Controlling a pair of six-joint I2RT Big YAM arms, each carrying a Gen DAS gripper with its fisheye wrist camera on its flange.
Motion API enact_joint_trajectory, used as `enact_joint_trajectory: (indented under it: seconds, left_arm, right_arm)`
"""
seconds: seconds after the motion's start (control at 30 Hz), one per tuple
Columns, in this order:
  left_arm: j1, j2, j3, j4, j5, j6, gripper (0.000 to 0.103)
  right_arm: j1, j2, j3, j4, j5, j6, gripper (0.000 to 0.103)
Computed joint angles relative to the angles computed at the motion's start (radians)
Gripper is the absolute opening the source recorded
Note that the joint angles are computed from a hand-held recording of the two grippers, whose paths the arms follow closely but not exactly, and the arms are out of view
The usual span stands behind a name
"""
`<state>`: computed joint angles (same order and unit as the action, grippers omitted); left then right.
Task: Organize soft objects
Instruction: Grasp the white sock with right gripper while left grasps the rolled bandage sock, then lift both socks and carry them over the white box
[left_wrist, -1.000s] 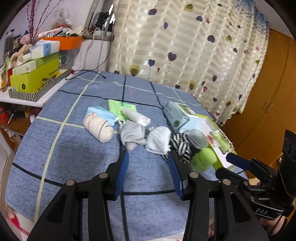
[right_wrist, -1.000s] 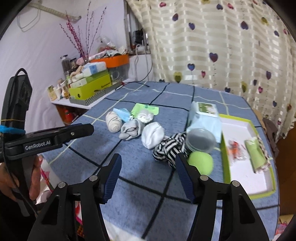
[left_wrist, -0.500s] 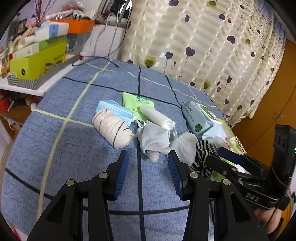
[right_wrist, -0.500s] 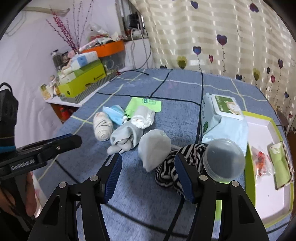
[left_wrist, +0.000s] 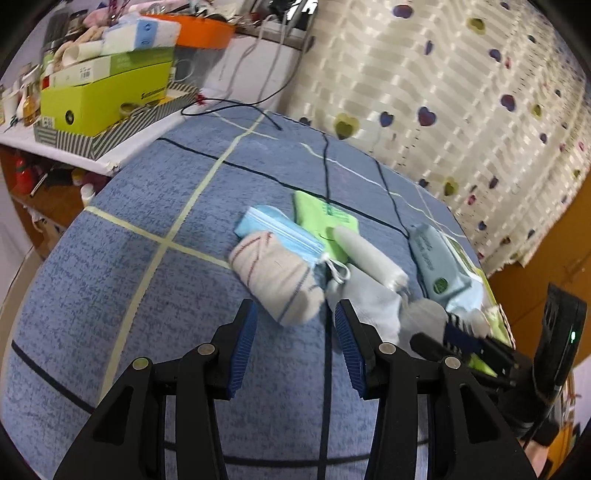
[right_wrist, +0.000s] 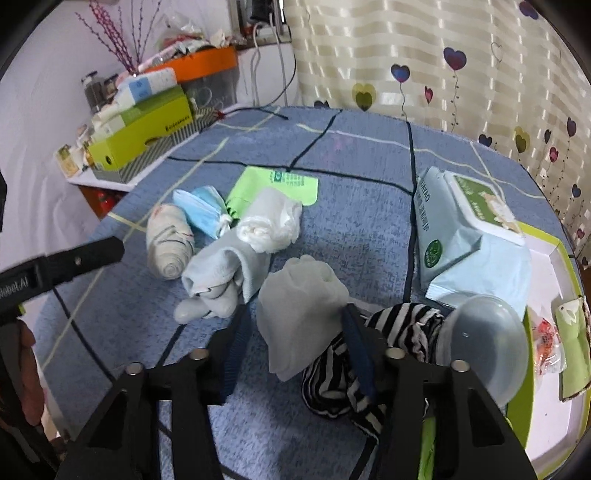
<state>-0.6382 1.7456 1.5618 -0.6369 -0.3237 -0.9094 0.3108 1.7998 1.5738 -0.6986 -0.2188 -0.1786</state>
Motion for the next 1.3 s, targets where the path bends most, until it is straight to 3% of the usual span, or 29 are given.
enact_joint_trajectory:
  seconds: [0.03, 0.17, 0.37, 0.5, 0.6, 0.67, 0.83, 1.1, 1.3]
  left_arm:
    - [0.006, 0.01, 0.011, -0.007, 0.005, -0.01, 0.045]
    - [0.022, 0.042, 0.047, -0.022, 0.024, -0.033, 0.045]
    - [0.042, 0.097, 0.11, -0.061, 0.041, -0.094, 0.045]
    - [0.046, 0.13, 0.152, -0.094, 0.027, -0.123, 0.052]
    - [0.046, 0.157, 0.193, -0.136, 0.001, -0.126, 0.052]
    - [0.046, 0.186, 0.24, -0.204, -0.018, -0.127, 0.052]
    - [0.039, 0.209, 0.273, -0.238, -0.05, -0.094, 0.052]
    - [0.02, 0.19, 0.254, -0.237, -0.113, -0.07, 0.047]
    - [-0.007, 0.129, 0.188, -0.185, -0.168, -0.051, 0.047]
  right_arm:
    - [0.0, 0.003, 0.001, 0.003, 0.003, -0.001, 0.032]
    - [-0.005, 0.009, 0.004, 0.012, -0.011, 0.001, 0.024]
    - [-0.021, -0.02, -0.022, 0.042, -0.027, -0.001, 0.022]
    - [-0.026, -0.046, -0.04, 0.063, -0.038, -0.005, 0.022]
    - [-0.028, -0.061, -0.048, 0.075, -0.05, -0.005, 0.022]
    - [-0.03, -0.068, -0.051, 0.083, -0.058, -0.002, 0.022]
    - [-0.034, -0.086, -0.062, 0.097, -0.073, 0.001, 0.022]
    - [-0.041, -0.119, -0.099, 0.121, -0.075, 0.005, 0.022]
    - [-0.051, -0.15, -0.134, 0.144, -0.105, 0.013, 0.022]
